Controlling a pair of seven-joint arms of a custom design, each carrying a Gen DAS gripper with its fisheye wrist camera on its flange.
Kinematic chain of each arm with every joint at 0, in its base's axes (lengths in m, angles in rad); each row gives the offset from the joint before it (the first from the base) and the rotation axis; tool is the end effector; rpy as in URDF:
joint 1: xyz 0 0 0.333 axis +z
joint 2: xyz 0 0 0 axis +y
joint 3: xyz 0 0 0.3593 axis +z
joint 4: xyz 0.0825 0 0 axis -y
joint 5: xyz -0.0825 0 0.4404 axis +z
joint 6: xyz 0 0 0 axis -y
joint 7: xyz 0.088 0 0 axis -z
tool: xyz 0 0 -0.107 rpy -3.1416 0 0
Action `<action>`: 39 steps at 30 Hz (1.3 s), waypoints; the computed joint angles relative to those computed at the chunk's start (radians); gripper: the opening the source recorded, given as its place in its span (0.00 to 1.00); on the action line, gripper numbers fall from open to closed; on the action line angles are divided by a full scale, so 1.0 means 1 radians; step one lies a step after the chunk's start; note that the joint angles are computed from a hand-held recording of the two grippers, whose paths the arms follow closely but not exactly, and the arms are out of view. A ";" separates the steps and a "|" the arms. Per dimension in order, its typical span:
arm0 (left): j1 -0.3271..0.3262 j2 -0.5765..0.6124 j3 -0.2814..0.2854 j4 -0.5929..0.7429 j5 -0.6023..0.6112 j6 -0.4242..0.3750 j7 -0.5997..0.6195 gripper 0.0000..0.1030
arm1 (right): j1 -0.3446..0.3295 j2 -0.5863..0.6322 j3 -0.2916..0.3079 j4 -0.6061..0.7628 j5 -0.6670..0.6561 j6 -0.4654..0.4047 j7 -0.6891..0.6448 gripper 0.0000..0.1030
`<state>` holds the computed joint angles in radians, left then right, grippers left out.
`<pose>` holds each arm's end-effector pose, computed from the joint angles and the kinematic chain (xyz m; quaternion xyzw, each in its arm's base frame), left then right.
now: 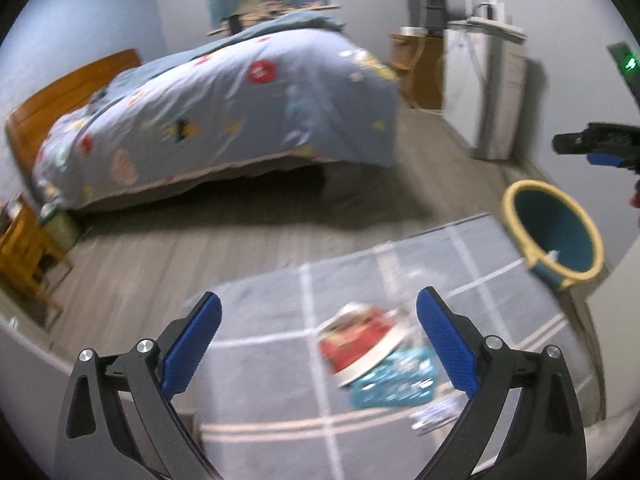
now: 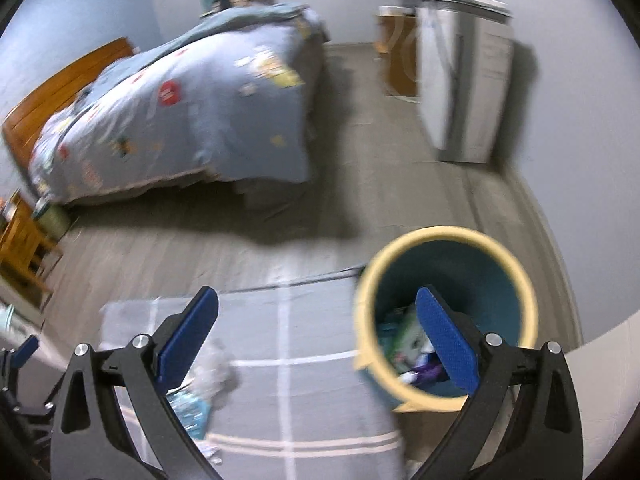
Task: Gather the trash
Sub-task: 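Move both open tools back over the cup and plastic bag on the mat, then grasp the clear plastic bag with right tool while left tool grasps red floral cup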
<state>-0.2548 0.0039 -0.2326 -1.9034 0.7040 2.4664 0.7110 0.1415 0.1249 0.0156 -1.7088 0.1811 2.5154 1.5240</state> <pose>0.5810 -0.3090 0.5801 -0.6329 0.6733 -0.2262 0.3082 0.7006 0.1088 0.6167 -0.6951 0.6328 -0.1659 0.2982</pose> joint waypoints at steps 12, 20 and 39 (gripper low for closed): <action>0.054 -0.058 0.010 -0.089 -0.027 0.044 0.028 0.94 | 0.089 0.077 0.040 0.023 -0.078 -0.077 -0.010 0.95; 0.077 -0.040 0.020 -0.104 -0.084 0.076 0.050 0.94 | 0.107 0.144 0.037 0.061 -0.120 -0.098 0.010 0.95; 0.041 0.120 0.053 -0.017 -0.153 0.034 0.091 0.94 | 0.104 0.282 0.065 0.171 -0.044 -0.253 -0.094 0.33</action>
